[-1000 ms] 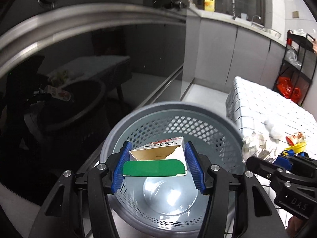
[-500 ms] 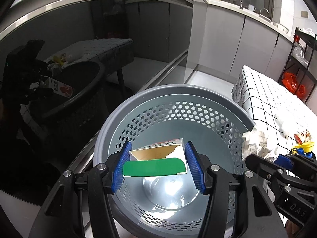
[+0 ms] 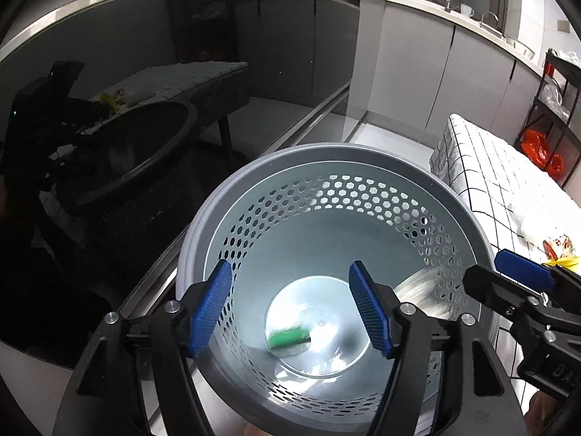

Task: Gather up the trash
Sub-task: 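Open both grippers to drop the carton and paper into the basket, then return both grippers to the table and reach the right gripper to the orange peel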

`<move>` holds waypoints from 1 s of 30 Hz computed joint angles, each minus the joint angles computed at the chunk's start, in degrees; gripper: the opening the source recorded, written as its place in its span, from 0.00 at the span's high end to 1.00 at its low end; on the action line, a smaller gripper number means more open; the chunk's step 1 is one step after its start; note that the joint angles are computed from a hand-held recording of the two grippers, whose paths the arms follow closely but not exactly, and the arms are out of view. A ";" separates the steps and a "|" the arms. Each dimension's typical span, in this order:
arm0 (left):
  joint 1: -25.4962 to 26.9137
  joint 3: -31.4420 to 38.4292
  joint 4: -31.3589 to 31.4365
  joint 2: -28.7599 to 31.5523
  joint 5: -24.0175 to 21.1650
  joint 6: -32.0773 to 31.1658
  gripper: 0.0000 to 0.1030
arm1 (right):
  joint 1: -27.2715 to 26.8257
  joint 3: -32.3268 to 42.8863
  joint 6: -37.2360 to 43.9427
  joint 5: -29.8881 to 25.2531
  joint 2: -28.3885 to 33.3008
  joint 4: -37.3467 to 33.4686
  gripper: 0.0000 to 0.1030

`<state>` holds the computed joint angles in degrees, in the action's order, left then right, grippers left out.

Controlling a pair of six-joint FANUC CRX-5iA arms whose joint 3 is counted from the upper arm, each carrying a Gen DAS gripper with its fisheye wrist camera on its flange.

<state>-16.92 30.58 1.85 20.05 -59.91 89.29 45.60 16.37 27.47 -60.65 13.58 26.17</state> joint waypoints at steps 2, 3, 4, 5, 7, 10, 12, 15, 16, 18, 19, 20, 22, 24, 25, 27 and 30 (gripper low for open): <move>0.20 -0.02 0.11 0.03 -0.28 0.28 0.32 | -0.09 -0.15 -0.15 0.09 -0.18 -0.11 0.45; 0.17 0.11 0.02 0.12 -0.43 0.45 0.32 | -0.02 -0.25 -0.23 0.06 -0.24 -0.02 0.45; 0.17 0.19 -0.09 0.18 -0.55 0.60 0.31 | 0.07 -0.48 -0.31 0.08 -0.38 0.11 0.45; 0.19 0.16 -0.12 0.16 -0.57 0.66 0.31 | 0.15 -0.52 -0.28 0.03 -0.39 0.16 0.45; 0.09 0.30 -0.33 0.22 -0.65 0.82 0.30 | 0.26 -0.61 -0.41 -0.05 -0.43 0.23 0.45; 0.06 0.16 -0.48 0.10 -0.51 0.84 0.30 | 0.28 -0.66 -0.58 -0.01 -0.52 0.27 0.45; 0.06 -0.06 -0.66 -0.09 -0.29 0.94 0.29 | 0.40 -0.71 -0.71 -0.05 -0.71 0.14 0.45; 0.13 -0.84 -0.52 -0.65 0.32 0.88 0.28 | 0.66 -1.37 -1.46 -0.03 -1.16 0.71 0.45; 0.16 -1.20 -0.37 -0.90 0.60 0.74 0.28 | 0.79 -1.73 -1.87 0.02 -1.34 0.99 0.45; 0.08 -1.81 -0.49 -1.35 1.16 0.64 0.26 | 1.12 -2.61 -3.09 0.01 -1.72 2.06 0.45; 0.03 -2.10 -0.55 -1.58 1.46 0.48 0.26 | 1.35 -3.08 -3.70 -0.17 -1.92 2.71 0.45; -0.06 -2.32 -0.75 -1.79 1.73 0.39 0.25 | 1.59 -3.48 -4.20 -0.33 -2.09 3.20 0.45; -0.43 -3.02 -1.36 -2.42 2.52 0.23 0.24 | 2.07 -4.54 -5.40 -0.61 -2.65 4.22 0.45; -0.73 -3.70 -1.64 -2.97 3.32 -0.18 0.23 | 2.61 -5.75 -6.74 -0.75 -3.40 5.14 0.45; -0.82 -4.07 -1.75 -3.29 3.67 -0.31 0.22 | 3.01 -6.58 -7.70 -0.98 -3.91 5.83 0.45; -1.03 -4.82 -2.07 -3.93 4.56 -0.55 0.20 | 3.77 -8.05 -9.56 -1.52 -4.85 7.18 0.42; -1.51 -5.55 -3.39 -4.73 5.55 -0.33 0.19 | 5.23 -11.46 -13.55 -2.30 -7.23 9.46 0.41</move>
